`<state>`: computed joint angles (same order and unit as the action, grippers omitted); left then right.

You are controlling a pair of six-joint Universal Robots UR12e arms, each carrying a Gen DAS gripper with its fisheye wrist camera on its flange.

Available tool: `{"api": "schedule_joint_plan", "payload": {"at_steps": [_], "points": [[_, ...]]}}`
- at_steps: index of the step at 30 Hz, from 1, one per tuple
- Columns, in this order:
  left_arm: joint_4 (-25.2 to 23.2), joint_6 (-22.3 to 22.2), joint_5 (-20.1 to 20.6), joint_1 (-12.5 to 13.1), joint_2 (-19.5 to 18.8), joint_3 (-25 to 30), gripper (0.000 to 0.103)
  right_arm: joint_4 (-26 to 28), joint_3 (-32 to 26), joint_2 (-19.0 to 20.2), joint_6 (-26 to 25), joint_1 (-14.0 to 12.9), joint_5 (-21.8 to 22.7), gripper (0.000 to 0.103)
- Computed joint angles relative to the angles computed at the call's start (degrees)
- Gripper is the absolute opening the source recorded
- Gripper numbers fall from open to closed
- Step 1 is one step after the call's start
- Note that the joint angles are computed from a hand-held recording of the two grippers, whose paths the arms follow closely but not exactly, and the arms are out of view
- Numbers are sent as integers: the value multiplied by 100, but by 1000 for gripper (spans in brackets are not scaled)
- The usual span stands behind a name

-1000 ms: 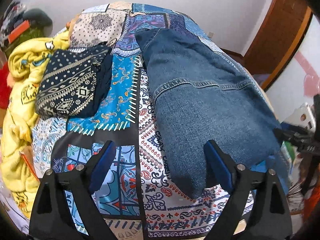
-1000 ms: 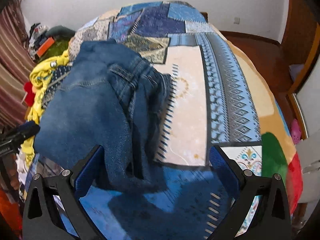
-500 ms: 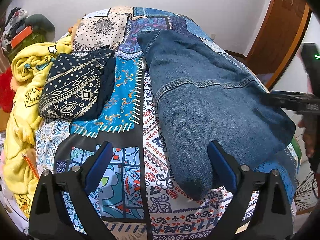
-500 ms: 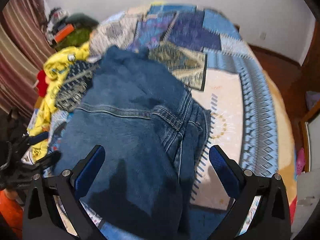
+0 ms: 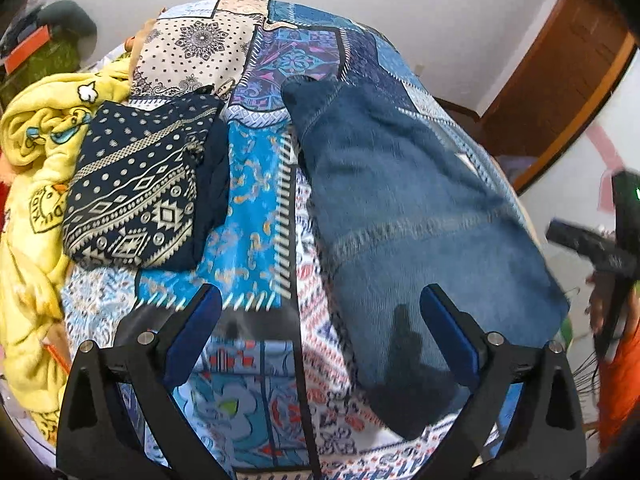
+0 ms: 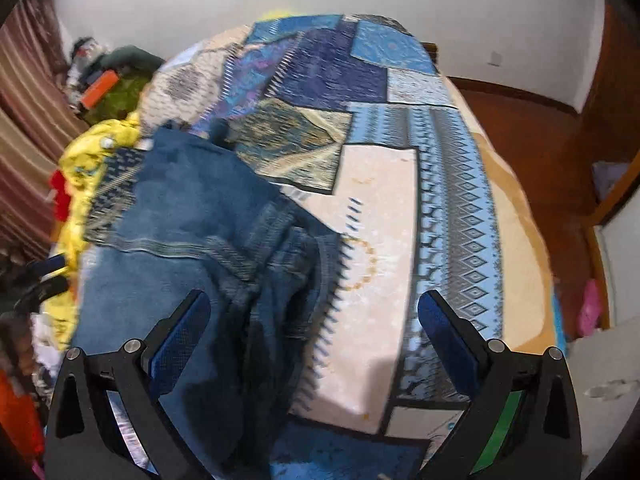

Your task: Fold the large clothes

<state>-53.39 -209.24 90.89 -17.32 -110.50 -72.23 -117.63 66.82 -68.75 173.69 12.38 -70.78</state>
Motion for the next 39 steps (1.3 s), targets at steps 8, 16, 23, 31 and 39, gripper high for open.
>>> {"api": "schedule_joint_plan", "payload": {"at_steps": [8,16,23,31,39], "points": [[-208,-125,-1773,296,-307,176,100,1030,-145,264,350,-177,1654,103],[-166,-353,-2871,442,-605,249,100,2104,-483,702,184,-239,2272,103],[-197,-443,-3119,432,-859,496,100,2350,-704,908,-78,-250,2786,103],[-85,-540,-2989,358,-882,580,80,2562,-833,953,15,-248,2925,63],[377,-453,-2809,372,-555,325,54,2373,-1045,822,78,-76,2633,40]]}}
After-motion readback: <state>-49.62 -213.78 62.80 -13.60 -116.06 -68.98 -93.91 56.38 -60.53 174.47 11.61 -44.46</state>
